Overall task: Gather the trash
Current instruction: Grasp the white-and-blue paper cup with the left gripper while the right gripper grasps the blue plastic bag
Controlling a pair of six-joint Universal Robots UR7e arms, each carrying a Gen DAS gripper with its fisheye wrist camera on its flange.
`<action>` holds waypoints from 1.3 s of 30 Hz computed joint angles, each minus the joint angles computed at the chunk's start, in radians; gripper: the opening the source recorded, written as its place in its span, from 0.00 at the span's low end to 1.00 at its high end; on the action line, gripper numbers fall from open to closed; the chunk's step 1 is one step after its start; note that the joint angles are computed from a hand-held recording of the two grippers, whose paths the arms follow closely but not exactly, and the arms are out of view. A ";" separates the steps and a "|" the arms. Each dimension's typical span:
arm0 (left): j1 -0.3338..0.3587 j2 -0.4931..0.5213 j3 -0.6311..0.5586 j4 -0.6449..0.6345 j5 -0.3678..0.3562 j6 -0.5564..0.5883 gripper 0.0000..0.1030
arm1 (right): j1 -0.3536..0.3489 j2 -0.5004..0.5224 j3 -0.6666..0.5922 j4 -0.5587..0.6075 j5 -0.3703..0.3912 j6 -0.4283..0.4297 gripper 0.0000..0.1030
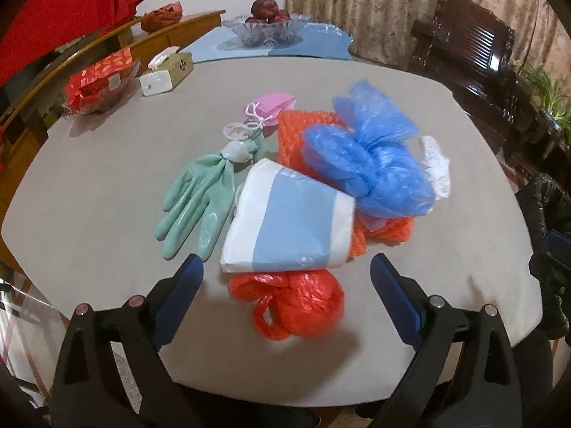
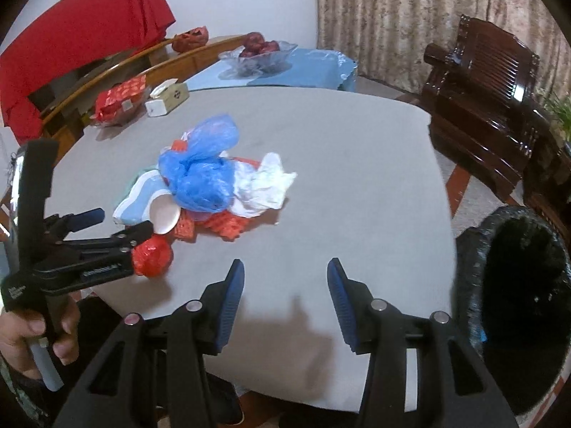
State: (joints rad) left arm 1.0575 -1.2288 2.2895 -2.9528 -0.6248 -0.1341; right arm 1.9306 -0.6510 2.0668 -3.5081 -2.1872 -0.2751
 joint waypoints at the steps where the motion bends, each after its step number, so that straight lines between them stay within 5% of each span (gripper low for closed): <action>1: 0.012 0.007 -0.008 -0.006 -0.006 0.008 0.90 | 0.000 0.009 -0.009 0.003 0.002 -0.001 0.47; 10: 0.068 0.039 -0.042 -0.070 -0.056 0.095 0.88 | 0.007 0.073 -0.094 0.026 0.046 -0.026 0.47; 12: 0.076 0.037 -0.038 -0.089 -0.075 0.116 0.72 | 0.011 0.084 -0.114 0.033 0.053 -0.031 0.47; 16: 0.078 0.029 -0.026 -0.127 -0.101 0.157 0.72 | 0.017 0.112 -0.159 0.045 0.068 -0.039 0.47; 25: 0.043 -0.017 0.031 -0.235 -0.043 0.182 0.72 | 0.020 0.171 -0.241 0.070 0.089 -0.043 0.47; 39: 0.075 -0.101 0.062 -0.205 -0.010 0.106 0.72 | 0.016 0.237 -0.329 0.119 0.100 -0.034 0.42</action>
